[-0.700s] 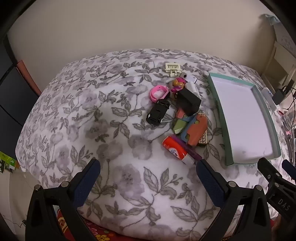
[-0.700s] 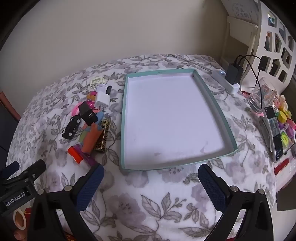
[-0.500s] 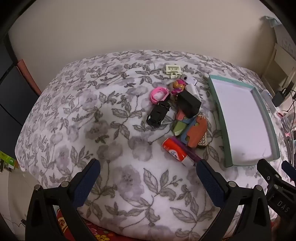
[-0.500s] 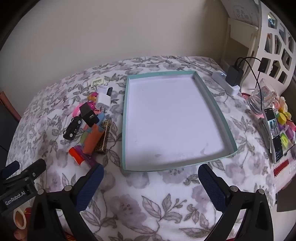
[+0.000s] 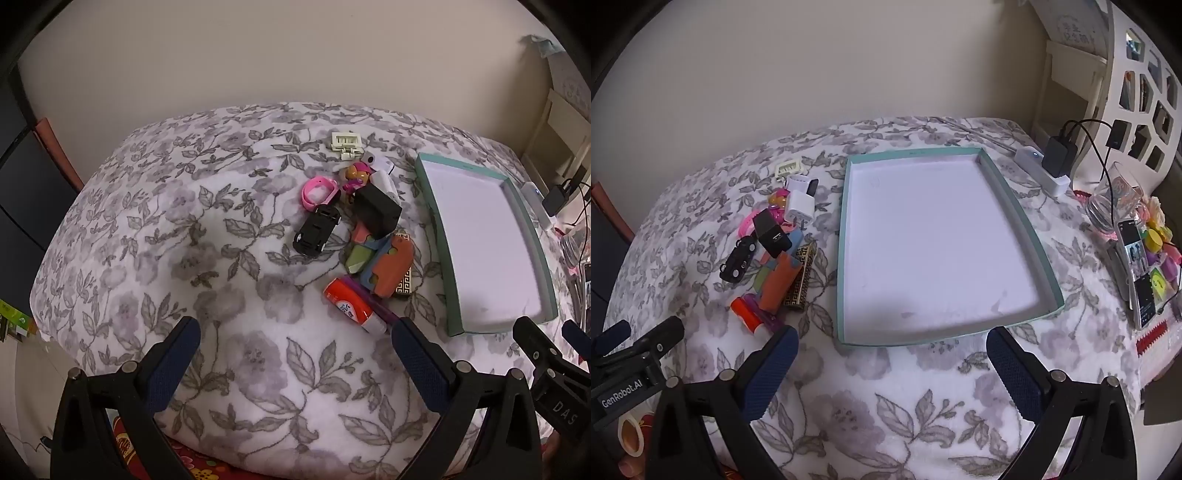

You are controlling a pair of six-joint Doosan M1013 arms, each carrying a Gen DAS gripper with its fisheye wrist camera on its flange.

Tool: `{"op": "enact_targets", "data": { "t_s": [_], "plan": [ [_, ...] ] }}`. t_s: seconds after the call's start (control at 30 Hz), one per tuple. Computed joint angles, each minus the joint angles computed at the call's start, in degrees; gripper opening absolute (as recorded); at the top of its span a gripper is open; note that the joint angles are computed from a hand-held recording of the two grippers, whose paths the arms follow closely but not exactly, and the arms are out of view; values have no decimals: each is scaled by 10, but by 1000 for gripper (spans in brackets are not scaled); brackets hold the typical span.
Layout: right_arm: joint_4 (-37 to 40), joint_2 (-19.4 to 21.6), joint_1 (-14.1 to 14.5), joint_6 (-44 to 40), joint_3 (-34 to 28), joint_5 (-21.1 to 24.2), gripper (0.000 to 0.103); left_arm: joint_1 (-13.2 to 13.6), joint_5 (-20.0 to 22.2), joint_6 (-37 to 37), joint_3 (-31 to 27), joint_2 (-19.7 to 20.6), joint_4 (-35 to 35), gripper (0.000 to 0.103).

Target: Organize rigid objects

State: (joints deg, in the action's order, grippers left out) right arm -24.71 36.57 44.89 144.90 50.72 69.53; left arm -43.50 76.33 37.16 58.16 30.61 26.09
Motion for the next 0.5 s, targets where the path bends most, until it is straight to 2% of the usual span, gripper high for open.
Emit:
{"op": "enact_targets", "data": {
  "t_s": [0.5],
  "plan": [
    [-4,1,1,-1,0,-3,103,2,0,-2,3,-1,-3,103]
  ]
}}
